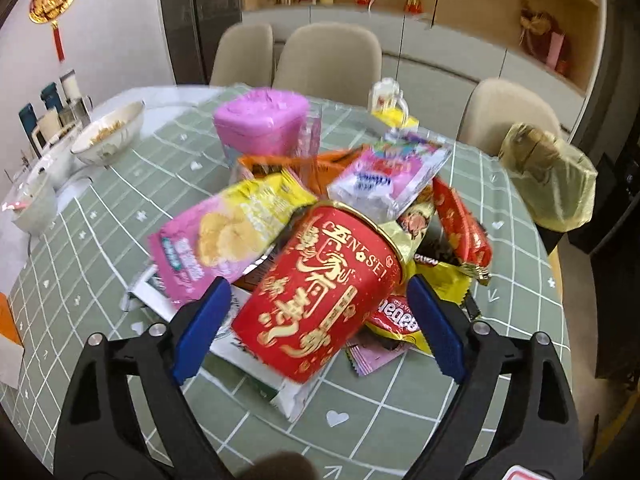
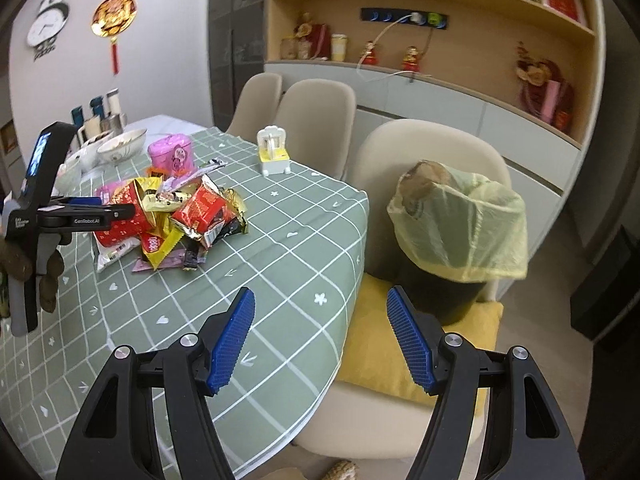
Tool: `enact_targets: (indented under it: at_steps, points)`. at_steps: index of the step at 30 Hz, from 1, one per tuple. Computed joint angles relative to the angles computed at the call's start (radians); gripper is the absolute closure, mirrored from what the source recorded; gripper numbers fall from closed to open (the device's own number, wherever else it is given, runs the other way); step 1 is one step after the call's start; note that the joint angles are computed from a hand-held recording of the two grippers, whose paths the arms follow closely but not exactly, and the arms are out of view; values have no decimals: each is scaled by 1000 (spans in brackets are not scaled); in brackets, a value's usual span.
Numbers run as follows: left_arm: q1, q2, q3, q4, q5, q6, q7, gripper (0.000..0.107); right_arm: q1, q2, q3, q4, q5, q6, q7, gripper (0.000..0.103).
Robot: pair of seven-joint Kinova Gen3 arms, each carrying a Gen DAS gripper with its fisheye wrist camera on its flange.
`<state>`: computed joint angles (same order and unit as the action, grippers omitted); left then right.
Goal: Collect trash
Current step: 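Grasp the red cup with the left gripper, then grasp the red snack bar wrapper with the right gripper while the left gripper holds the red cup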
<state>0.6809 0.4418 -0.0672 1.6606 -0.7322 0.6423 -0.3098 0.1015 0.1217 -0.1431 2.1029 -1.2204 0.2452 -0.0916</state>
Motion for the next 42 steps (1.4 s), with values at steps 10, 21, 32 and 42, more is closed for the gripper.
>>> enact_targets:
  at_steps: [10, 21, 32, 42]
  points:
    - [61, 3, 43, -65, 147, 144, 144, 53, 108, 287, -62, -388, 296, 393, -167, 38]
    - [169, 15, 72, -72, 119, 261, 485, 52, -76, 547, -75, -788, 509, 635, -502, 39]
    - [108, -83, 117, 76, 60, 108, 448, 46, -129, 521, -110, -743, 671, 546, -696, 94]
    - [-17, -96, 127, 134, 147, -58, 292, 46, -43, 371, -110, -551, 618, 471, -619, 96]
